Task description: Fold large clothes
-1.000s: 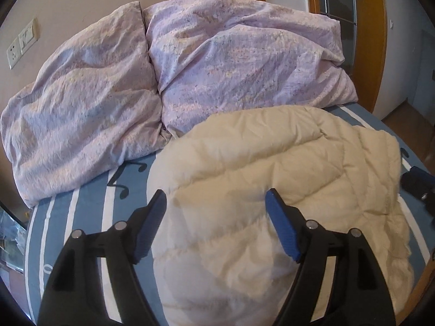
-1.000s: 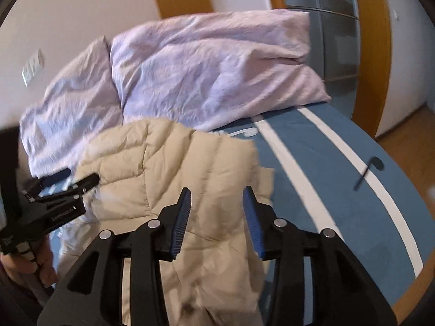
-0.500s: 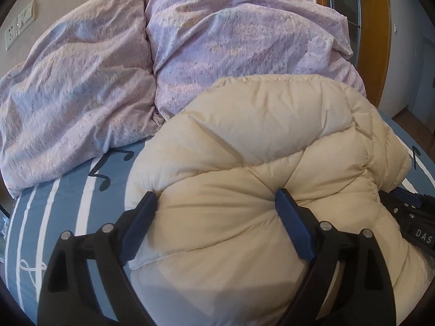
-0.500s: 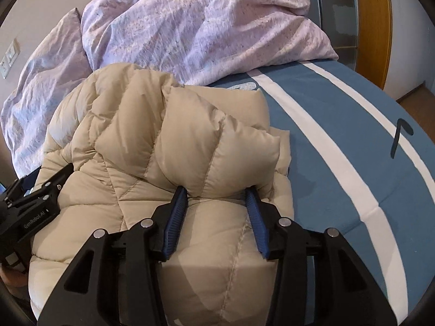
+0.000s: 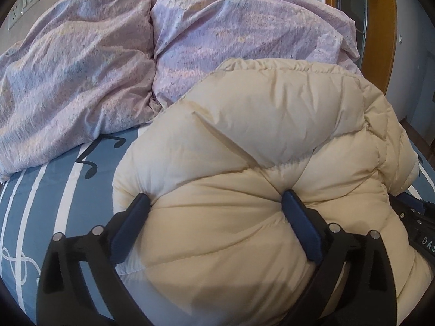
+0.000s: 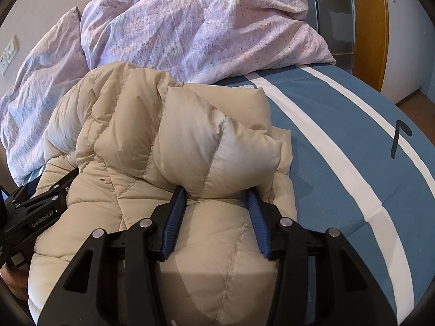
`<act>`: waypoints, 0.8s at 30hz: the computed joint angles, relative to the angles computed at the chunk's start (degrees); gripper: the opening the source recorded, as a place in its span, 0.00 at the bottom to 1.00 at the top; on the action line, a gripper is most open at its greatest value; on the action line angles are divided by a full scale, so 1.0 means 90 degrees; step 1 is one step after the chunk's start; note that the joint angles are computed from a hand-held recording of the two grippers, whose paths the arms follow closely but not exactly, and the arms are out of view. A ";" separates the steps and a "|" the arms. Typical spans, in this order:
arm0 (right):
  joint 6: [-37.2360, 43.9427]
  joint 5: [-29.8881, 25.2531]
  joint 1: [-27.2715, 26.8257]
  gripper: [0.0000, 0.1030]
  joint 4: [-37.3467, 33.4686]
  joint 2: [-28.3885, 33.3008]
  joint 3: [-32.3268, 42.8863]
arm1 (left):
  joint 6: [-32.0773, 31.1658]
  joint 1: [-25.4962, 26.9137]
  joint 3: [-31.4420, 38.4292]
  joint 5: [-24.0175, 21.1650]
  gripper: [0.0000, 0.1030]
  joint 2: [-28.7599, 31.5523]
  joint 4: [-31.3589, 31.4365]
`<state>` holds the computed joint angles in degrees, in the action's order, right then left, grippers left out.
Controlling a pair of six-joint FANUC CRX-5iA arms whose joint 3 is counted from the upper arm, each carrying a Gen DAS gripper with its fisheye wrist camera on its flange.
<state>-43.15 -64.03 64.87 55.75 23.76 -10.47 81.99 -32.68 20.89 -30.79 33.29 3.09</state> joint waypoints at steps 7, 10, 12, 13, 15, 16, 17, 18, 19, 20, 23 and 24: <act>0.0029 0.0008 -0.0003 0.46 -0.0005 -0.0016 -0.0011 | 0.0150 -0.0009 0.0240 -0.0279 0.98 0.0130 -0.0140; 0.0040 0.0003 -0.0006 0.46 -0.0018 -0.0013 -0.0006 | 0.0163 -0.0011 0.0305 -0.0361 0.98 0.0165 -0.0164; 0.0037 0.0010 -0.0006 0.46 -0.0015 -0.0020 -0.0014 | 0.0162 -0.0011 0.0338 -0.0400 0.98 0.0180 -0.0169; 0.0032 0.0017 -0.0008 0.46 -0.0010 -0.0024 -0.0020 | 0.0148 -0.0008 0.0357 -0.0417 0.98 0.0192 -0.0162; 0.0026 0.0026 -0.0010 0.46 -0.0006 -0.0029 -0.0024 | 0.0135 -0.0006 0.0379 -0.0444 0.98 0.0206 -0.0159; 0.0021 0.0029 -0.0009 0.46 -0.0005 -0.0030 -0.0027 | 0.0139 -0.0008 0.0385 -0.0451 0.98 0.0210 -0.0164; 0.0016 0.0036 -0.0012 0.47 -0.0002 -0.0033 -0.0033 | 0.0144 -0.0009 0.0395 -0.0462 0.98 0.0217 -0.0170; 0.0001 0.0052 -0.0016 0.47 0.0006 -0.0039 -0.0045 | 0.0149 -0.0011 0.0401 -0.0468 0.98 0.0220 -0.0177; -0.0016 0.0072 -0.0020 0.47 0.0017 -0.0046 -0.0056 | 0.0148 -0.0012 0.0405 -0.0473 0.98 0.0222 -0.0174; -0.0055 0.0110 -0.0029 0.47 0.0037 -0.0060 -0.0085 | 0.0149 -0.0010 0.0408 -0.0477 0.98 0.0225 -0.0168; -0.0138 0.0193 -0.0050 0.47 0.0076 -0.0088 -0.0139 | 0.0210 -0.0019 0.0397 -0.0437 0.98 0.0214 -0.0226; -0.0126 0.0187 -0.0049 0.47 0.0066 -0.0082 -0.0128 | 0.0275 -0.0031 0.0407 -0.0433 0.98 0.0209 -0.0297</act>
<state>-44.29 -62.35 64.42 56.34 23.02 -11.62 84.47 -32.96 24.55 -34.68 35.18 0.41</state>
